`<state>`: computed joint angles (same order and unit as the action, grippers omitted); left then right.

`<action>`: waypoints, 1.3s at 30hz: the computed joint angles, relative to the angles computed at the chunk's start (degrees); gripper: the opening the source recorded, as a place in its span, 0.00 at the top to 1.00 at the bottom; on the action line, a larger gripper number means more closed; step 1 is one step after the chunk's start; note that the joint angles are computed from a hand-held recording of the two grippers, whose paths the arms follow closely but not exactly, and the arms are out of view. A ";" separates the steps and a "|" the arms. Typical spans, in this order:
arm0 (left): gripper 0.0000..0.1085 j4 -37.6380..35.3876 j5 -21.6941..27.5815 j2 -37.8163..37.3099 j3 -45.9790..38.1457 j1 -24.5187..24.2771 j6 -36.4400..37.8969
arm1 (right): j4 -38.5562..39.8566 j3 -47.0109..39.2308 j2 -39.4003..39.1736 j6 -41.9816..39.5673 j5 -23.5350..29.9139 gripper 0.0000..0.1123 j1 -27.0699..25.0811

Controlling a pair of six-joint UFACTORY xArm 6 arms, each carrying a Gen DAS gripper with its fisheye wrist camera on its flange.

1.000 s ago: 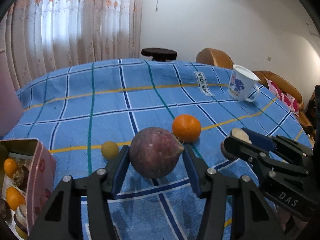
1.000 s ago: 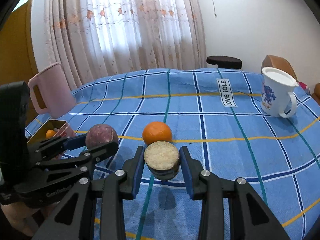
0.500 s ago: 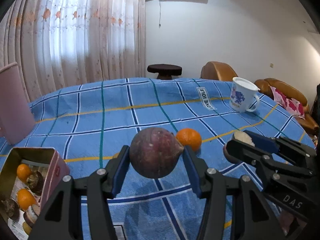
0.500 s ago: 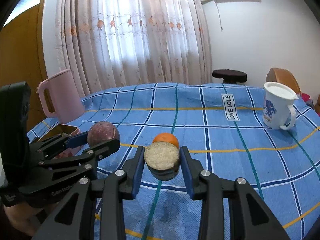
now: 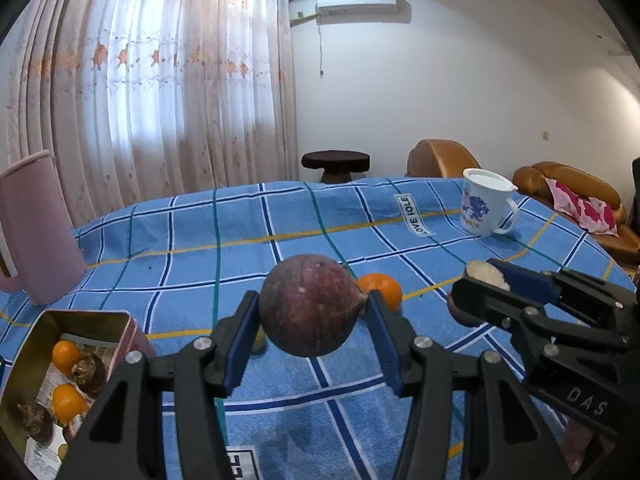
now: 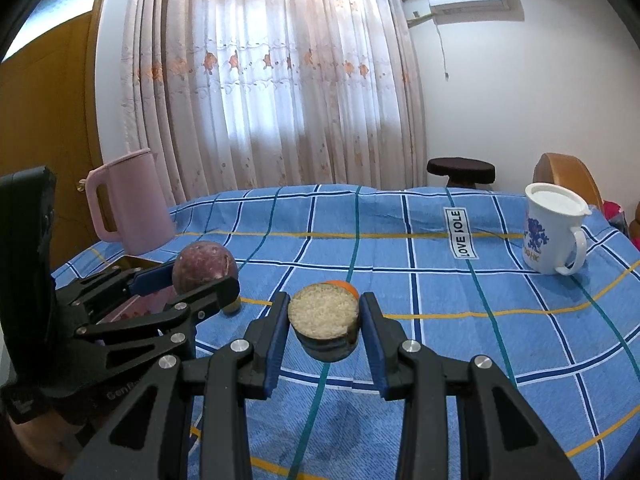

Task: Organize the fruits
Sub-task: 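Carry the passion fruit and brown cake into the pink tin and open both grippers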

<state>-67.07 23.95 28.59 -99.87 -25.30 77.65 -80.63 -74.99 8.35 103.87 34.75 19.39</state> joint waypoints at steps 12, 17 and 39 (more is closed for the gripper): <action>0.49 -9.07 -2.25 -1.83 2.08 0.05 7.20 | -5.39 1.13 -1.08 3.70 1.75 0.67 1.17; 0.49 -11.02 -2.08 -2.46 2.78 0.30 8.74 | -7.12 1.11 -1.22 3.96 3.60 0.67 2.35; 0.49 0.17 2.50 -2.73 1.67 9.23 -4.93 | 2.73 -16.23 11.04 -10.86 -8.83 0.67 2.09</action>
<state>-66.90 26.45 25.86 -98.20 -16.08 72.72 -77.89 -91.22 19.39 93.01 25.92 21.47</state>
